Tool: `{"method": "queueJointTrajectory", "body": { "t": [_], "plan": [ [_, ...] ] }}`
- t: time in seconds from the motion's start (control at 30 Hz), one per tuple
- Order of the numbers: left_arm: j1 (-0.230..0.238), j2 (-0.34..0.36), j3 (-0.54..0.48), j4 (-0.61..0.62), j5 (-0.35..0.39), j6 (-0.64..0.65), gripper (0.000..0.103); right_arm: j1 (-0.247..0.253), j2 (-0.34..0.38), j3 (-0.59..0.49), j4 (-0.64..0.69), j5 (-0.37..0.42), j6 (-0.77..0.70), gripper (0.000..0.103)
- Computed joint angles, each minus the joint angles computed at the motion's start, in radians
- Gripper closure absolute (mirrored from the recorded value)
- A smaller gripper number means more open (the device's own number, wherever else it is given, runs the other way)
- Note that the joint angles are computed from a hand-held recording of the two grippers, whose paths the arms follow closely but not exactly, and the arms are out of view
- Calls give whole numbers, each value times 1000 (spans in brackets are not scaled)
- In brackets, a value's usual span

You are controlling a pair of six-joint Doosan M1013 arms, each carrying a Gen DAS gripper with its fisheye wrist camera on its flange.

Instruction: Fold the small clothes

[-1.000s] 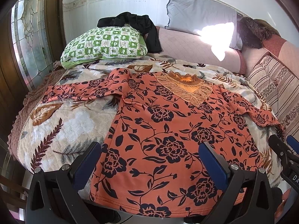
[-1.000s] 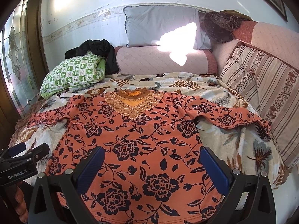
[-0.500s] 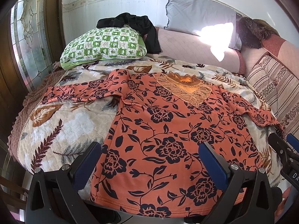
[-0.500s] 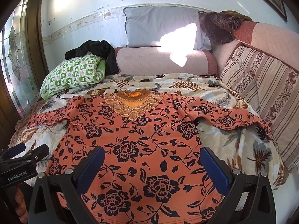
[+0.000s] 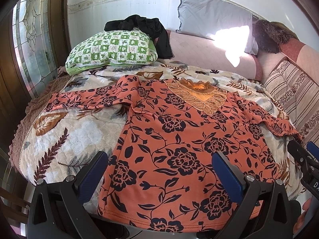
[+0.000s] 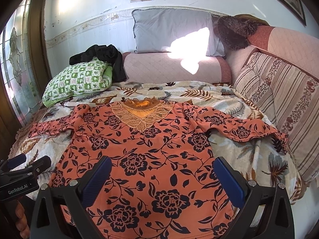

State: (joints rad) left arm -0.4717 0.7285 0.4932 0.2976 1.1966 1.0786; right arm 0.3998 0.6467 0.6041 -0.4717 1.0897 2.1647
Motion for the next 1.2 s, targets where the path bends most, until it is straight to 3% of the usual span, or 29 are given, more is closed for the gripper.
{"method": "queueJointTrajectory", "body": {
  "t": [1.03,1.2],
  "plan": [
    [1,15,-23,-4,16,17,0,-6,8,-9,14,2,4,0],
    [21,25,-19,-74,26,26,0,-43,-23,61,126,-55,-4,0]
  ]
}}
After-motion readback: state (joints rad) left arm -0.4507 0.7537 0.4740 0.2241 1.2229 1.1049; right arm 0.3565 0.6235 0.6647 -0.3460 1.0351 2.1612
